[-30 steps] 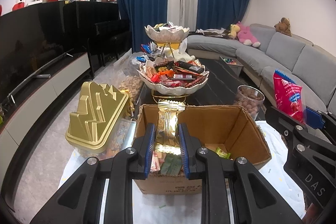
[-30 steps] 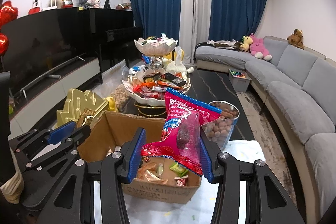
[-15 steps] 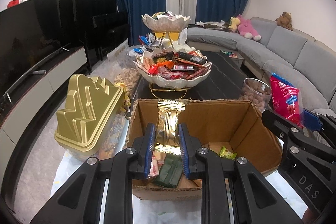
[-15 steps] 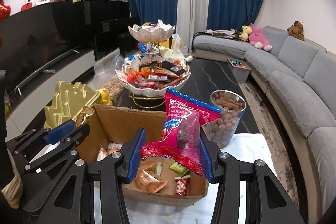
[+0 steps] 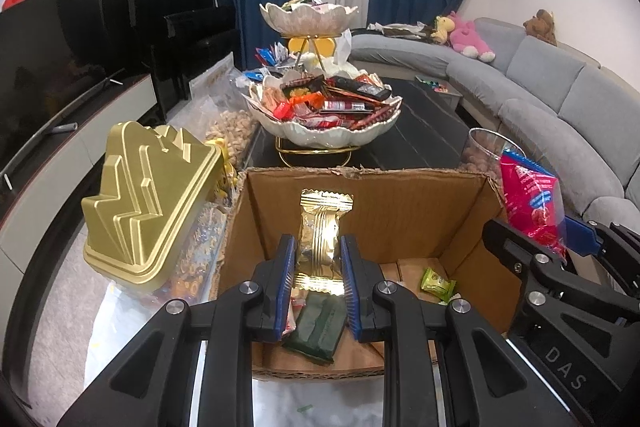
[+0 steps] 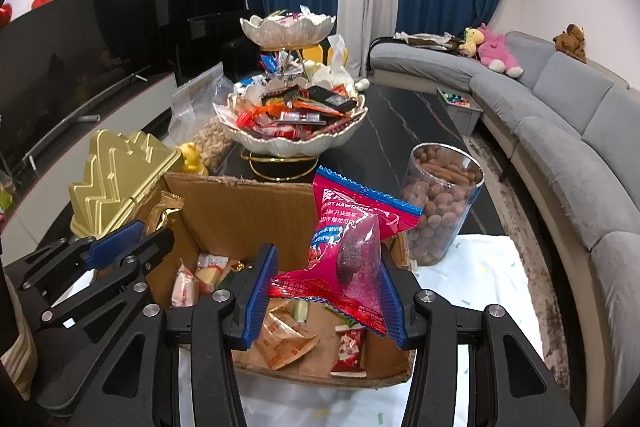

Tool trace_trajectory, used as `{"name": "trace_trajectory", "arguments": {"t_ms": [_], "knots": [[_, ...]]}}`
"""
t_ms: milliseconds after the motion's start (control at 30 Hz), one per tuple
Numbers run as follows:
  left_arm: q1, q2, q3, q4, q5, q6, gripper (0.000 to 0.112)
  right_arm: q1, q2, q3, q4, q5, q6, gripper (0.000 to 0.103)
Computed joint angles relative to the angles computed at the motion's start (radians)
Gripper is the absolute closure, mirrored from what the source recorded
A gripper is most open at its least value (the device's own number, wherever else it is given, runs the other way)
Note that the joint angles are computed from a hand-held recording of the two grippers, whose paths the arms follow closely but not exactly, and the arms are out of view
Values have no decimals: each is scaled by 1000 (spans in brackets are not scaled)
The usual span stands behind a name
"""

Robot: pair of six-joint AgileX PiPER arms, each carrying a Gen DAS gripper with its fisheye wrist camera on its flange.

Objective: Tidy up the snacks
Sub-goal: 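Lift the gold chocolate and red candy bag and carry both over the box, then open both tools to drop the chocolate and red candy bag into the box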

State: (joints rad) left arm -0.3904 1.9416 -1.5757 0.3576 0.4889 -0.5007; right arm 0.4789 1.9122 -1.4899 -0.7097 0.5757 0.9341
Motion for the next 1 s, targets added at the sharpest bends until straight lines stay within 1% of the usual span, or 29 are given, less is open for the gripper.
{"name": "trace_trajectory", "arguments": {"t_ms": [233,333,367,400,433,467,500,533,567,633,733,1000], "knots": [[5,9,-14,-47,12,53,88,-11,11,-10,64,4,-58,53],[4,1,-6,-33,12,41,87,-8,0,-1,58,1,-54,51],[4,-2,-5,-30,12,39,86,-6,-3,1,51,2,-48,49],[3,-5,-2,-23,14,34,81,-3,-8,5,33,3,-32,46],[2,-9,1,-12,14,23,76,-1,-12,9,23,2,-21,39],[1,-15,6,8,13,2,74,4,-18,12,3,6,-1,35],[1,-20,12,23,11,-14,69,8,-20,11,-16,13,17,34],[2,-26,16,40,12,-35,63,11,-24,13,-35,21,36,31],[4,-30,17,48,14,-47,60,12,-28,15,-43,24,47,27],[9,-41,27,64,11,-69,49,14,-37,22,-61,28,70,23],[8,-54,32,114,16,-115,40,21,-46,24,-82,44,89,19],[0,-107,79,201,20,-201,27,45,-89,47,-119,84,127,17]]}}
